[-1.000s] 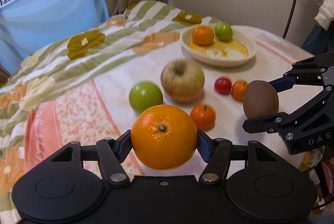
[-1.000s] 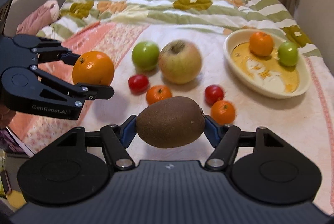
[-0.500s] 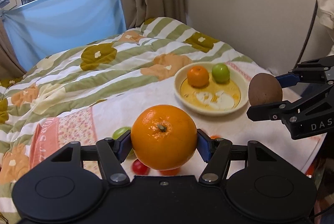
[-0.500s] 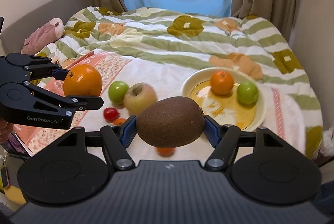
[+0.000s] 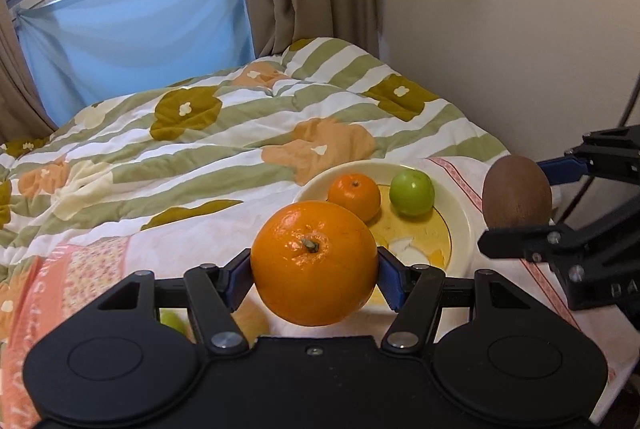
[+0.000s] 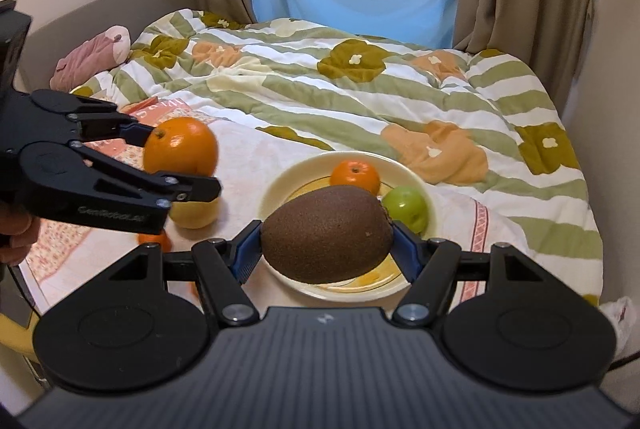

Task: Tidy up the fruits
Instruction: 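Carry the orange into the duck bowl and open the left tool while the right tool carries the kiwi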

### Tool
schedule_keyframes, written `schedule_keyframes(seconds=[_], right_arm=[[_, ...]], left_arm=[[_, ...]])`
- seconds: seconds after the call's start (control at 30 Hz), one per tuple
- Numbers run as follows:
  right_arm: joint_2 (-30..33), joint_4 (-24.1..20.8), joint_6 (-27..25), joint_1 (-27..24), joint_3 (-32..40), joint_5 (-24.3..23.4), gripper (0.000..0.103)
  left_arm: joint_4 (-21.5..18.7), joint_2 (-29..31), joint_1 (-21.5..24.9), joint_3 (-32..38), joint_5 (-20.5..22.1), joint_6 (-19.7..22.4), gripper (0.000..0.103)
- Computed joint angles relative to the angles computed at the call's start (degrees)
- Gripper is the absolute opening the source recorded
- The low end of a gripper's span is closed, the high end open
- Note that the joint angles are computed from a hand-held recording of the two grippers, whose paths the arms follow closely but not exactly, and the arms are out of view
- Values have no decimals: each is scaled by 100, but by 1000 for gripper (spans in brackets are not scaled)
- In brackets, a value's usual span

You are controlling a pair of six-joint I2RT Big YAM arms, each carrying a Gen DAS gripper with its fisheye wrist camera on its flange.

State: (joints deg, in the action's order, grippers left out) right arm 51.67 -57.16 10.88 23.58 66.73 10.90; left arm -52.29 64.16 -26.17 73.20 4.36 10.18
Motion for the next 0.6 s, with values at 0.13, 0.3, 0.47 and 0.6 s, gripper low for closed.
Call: schedule_keyframes(seconds=[0.13,0.3,0.47,0.6], right_arm=[[125,182,-403,-493,-105,-477,82],[340,415,-652,-915,-249,-835,82],[519,614,-683,-1077,-408,-848,82],[603,667,-609,-1148,-485,-890,82]], left_arm=[[215,496,-185,175,-211,-156,67],[421,1076,-249,358,-304,-62,67],[609,1424,-317,348,-408,165,67],[696,1511,-366,299,-463,399,67]])
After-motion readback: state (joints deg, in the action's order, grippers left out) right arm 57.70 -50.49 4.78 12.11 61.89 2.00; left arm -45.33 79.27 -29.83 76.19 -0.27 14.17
